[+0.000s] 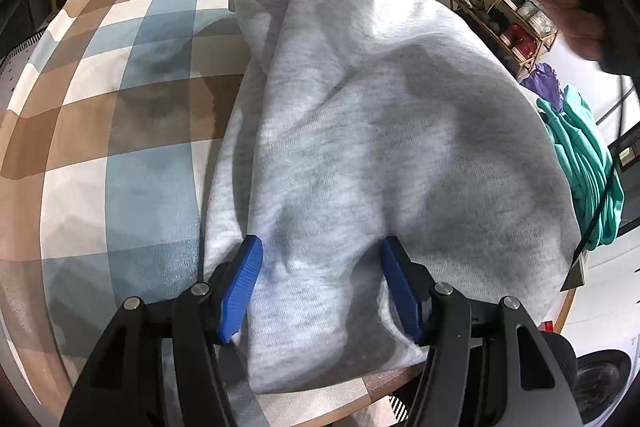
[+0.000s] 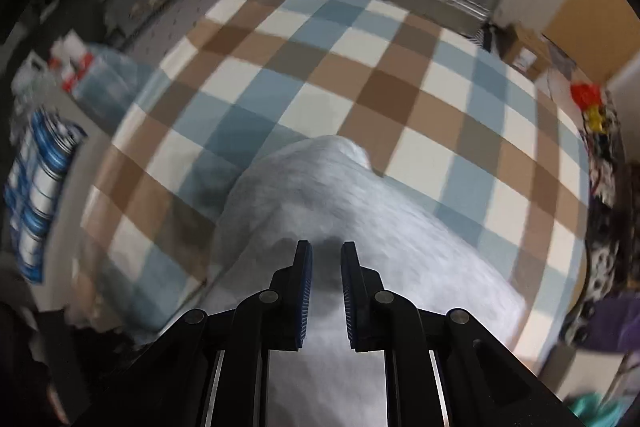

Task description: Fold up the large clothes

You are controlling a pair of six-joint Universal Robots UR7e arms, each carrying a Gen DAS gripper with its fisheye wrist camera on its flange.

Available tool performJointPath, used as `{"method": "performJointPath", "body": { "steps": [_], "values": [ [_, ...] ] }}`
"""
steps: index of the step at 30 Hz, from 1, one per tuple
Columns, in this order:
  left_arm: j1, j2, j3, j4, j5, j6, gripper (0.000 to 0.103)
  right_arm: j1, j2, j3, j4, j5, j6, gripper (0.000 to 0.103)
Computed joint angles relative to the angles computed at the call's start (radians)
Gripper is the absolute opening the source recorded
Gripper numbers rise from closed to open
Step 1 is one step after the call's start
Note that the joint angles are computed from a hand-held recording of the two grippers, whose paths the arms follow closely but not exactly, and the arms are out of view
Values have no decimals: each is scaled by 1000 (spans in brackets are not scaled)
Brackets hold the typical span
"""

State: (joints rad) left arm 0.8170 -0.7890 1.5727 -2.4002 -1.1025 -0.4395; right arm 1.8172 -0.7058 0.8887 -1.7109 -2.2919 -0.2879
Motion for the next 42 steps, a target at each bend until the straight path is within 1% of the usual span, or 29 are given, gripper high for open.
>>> {"method": "performJointPath", "body": {
  "steps": [1, 3, 4, 7, 8, 9, 11, 12, 13, 14, 15, 16, 18, 21, 22, 24, 26, 28, 29, 30, 31, 32, 34, 35, 36, 37, 39, 40, 42],
  "values": [
    [1, 8, -12, 4, 6, 4, 57, -2, 16, 3, -5, -24, -1, 12],
    [-1, 16, -22, 8, 25, 16, 57, -20, 42, 49, -28, -137, -28, 9],
    [-3, 16, -22, 8, 33, 19, 57, -26, 49, 68, -45, -165, -30, 9],
    [-1, 15, -24, 11, 25, 21, 57, -30, 62, 75, -88, -194, -24, 3],
    [1, 13, -23, 11, 22, 21, 57, -29, 67, 67, -74, -201, -14, 3],
    [1, 14, -23, 13, 19, 20, 57, -25, 76, 35, -25, -203, 5, 3],
    [0, 12, -21, 13, 20, 17, 57, -20, 86, -27, 39, -168, 35, 4],
    [-3, 13, -20, 13, 26, 17, 57, -17, 81, -50, 33, -127, 33, 4],
    [-6, 14, -19, 13, 33, 19, 57, -13, 71, -58, -7, -89, 24, 4],
    [-8, 14, -18, 15, 39, 19, 57, -8, 63, -56, -54, -74, 11, 6],
    [-9, 18, -24, 19, 39, 15, 57, -3, 58, -48, -105, -78, -8, 9],
    [-8, 19, -26, 22, 37, 12, 57, -1, 62, -49, -115, -89, -11, 16],
    [-8, 19, -28, 26, 36, 4, 57, -8, 91, -68, -65, -120, 4, 15],
    [-15, 16, -22, 27, 49, 2, 57, -28, 124, -49, -14, -201, 52, 14],
    [-15, 16, -20, 26, 50, 3, 58, -34, 136, -43, -15, -226, 48, 13],
    [-14, 24, -34, 32, 43, -1, 58, -28, 134, 7, -91, -266, -2, 13],
    [-11, 25, -40, 40, 35, -4, 58, -26, 136, 0, -75, -271, 3, 13],
    [-9, 25, -44, 49, 29, -3, 58, -27, 123, -14, -70, -229, 3, 12],
    [-8, 24, -44, 47, 29, -1, 58, -26, 106, -16, -76, -194, 3, 17],
    [-8, 24, -42, 46, 32, -1, 58, -28, 74, -24, -74, -122, 21, 23],
    [-8, 23, -41, 45, 35, -1, 58, -28, 44, -19, -76, -76, 36, 39],
    [-7, 23, -42, 45, 34, -2, 58, -24, 3, -3, -76, -52, 48, 49],
    [-5, 24, -45, 47, 31, -10, 58, -4, -49, 27, -94, -84, 37, 49],
    [-3, 25, -47, 48, 30, -13, 58, 8, -83, 60, -130, -100, 15, 52],
    [-2, 26, -49, 49, 28, -16, 58, 19, -122, 96, -168, -109, -8, 64],
    [-1, 26, -50, 49, 28, -18, 59, 25, -150, 114, -169, -112, -9, 75],
    [3, 27, -55, 59, 30, -33, 67, 23, -192, 129, -93, -98, 30, 76],
    [7, 26, -56, 60, 23, -45, 68, 16, -208, 133, -24, -91, 51, 75],
    [18, 24, -57, 53, -3, -57, 68, 3, -243, 179, 31, -73, 65, 75]
  ]
}}
